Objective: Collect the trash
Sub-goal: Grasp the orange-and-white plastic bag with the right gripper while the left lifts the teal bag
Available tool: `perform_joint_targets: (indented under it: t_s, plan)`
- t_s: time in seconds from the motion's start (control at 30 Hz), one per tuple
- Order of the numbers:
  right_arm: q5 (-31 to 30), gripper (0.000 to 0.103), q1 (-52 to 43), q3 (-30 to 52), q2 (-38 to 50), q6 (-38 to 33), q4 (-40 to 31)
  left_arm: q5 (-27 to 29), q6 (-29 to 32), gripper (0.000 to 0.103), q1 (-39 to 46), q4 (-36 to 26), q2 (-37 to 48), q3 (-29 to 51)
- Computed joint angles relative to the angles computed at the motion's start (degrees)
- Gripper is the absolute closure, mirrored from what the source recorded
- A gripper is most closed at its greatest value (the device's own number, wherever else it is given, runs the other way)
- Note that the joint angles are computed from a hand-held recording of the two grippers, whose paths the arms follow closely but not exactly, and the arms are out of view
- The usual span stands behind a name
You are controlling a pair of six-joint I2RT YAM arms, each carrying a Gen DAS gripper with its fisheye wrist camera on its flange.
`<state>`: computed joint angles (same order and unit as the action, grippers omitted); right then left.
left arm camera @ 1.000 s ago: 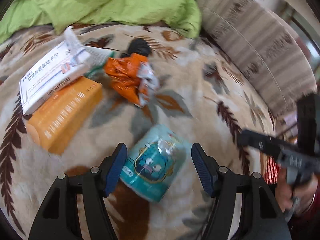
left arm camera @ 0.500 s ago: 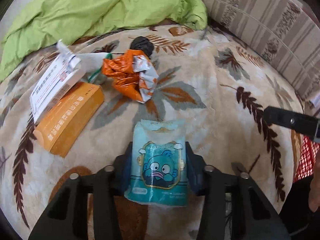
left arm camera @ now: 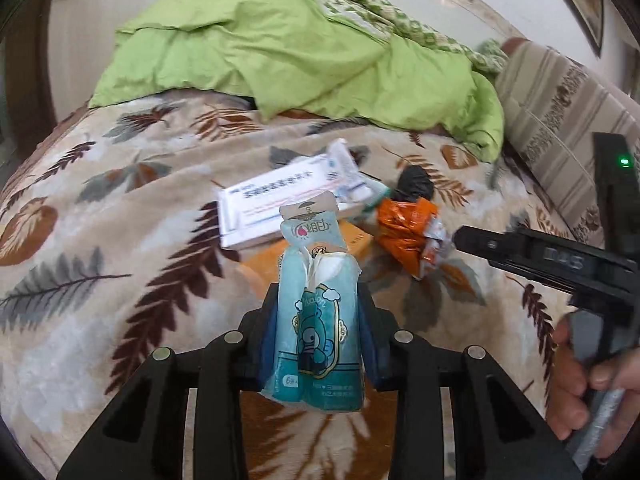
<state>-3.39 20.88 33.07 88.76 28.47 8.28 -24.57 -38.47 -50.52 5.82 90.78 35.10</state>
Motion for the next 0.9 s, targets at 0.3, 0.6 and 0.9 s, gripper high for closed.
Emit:
perform_joint_targets:
  t_s: [0.3, 0.6, 0.9]
  plan:
    - [3.2, 0.066, 2.3, 6.0, 11.4, -2.5, 4.8, -1.9, 1.7, 0.069, 1.1, -0.8, -0.2, -0.3]
    - [5.9, 0.067, 4.9, -3.0, -1.1, -4.5, 6.2, -4.8, 1.5, 0.069, -1.3, -1.4, 0.1, 1.3]
    - [12.2, 0.067, 10.6, -7.4, -8.9, -8.3, 6.6, -10.7, -0.8, 0.069, -3.5, -3.3, 0.5, 2.5]
